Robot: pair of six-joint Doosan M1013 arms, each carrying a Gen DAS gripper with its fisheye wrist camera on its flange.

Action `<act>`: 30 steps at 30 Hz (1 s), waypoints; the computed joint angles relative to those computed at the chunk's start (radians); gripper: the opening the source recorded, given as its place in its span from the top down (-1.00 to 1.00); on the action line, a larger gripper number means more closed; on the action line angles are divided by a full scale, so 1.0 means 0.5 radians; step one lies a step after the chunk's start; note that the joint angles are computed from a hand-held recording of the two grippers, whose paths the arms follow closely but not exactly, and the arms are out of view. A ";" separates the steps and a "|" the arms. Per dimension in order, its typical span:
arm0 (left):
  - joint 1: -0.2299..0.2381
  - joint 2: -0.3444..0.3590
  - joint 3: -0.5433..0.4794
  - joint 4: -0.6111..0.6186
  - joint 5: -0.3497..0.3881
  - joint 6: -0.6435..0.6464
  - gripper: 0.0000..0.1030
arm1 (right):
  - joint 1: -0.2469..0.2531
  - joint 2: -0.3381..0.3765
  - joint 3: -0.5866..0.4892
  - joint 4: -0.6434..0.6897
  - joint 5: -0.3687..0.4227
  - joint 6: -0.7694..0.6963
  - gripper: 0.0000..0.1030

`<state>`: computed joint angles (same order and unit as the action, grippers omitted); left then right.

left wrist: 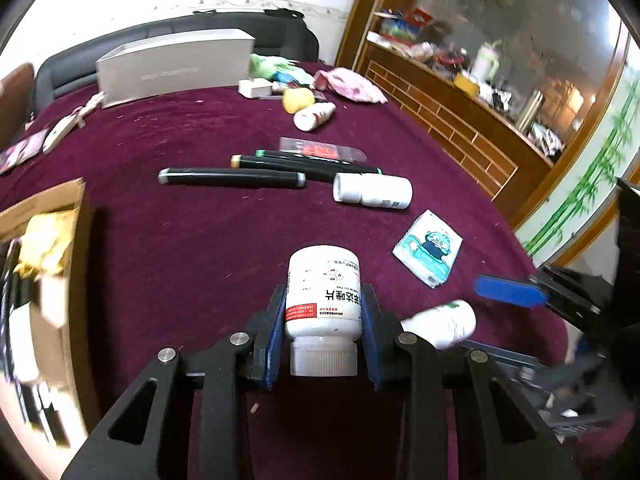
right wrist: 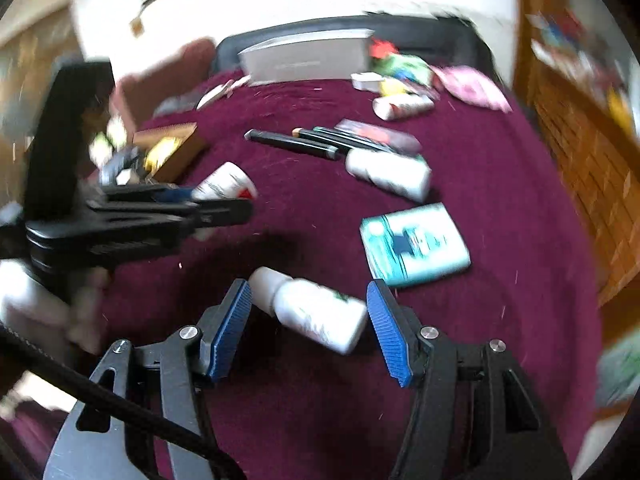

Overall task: Organize objects
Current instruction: 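Grasp the red-labelled white pill bottle with the left gripper while the right grasps a green-labelled bottle, then carry both white bottles over the cardboard box and open both grippers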

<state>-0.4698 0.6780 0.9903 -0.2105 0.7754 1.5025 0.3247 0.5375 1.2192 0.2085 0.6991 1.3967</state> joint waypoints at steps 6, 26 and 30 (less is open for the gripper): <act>0.049 -0.117 0.200 -0.091 -0.140 0.003 0.44 | 0.084 0.155 -0.235 -0.345 0.320 -0.162 0.03; 0.123 -0.300 0.544 -0.307 -0.405 0.076 0.43 | 0.089 0.175 -0.252 -0.210 0.442 0.229 0.38; 0.146 -0.364 0.639 -0.307 -0.478 0.063 0.43 | 0.064 0.164 -0.259 0.076 0.436 0.186 0.38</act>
<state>-0.3967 0.4958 1.3100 -0.3641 0.5366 1.5340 0.3566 0.6194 1.0896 0.2463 0.9169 1.4896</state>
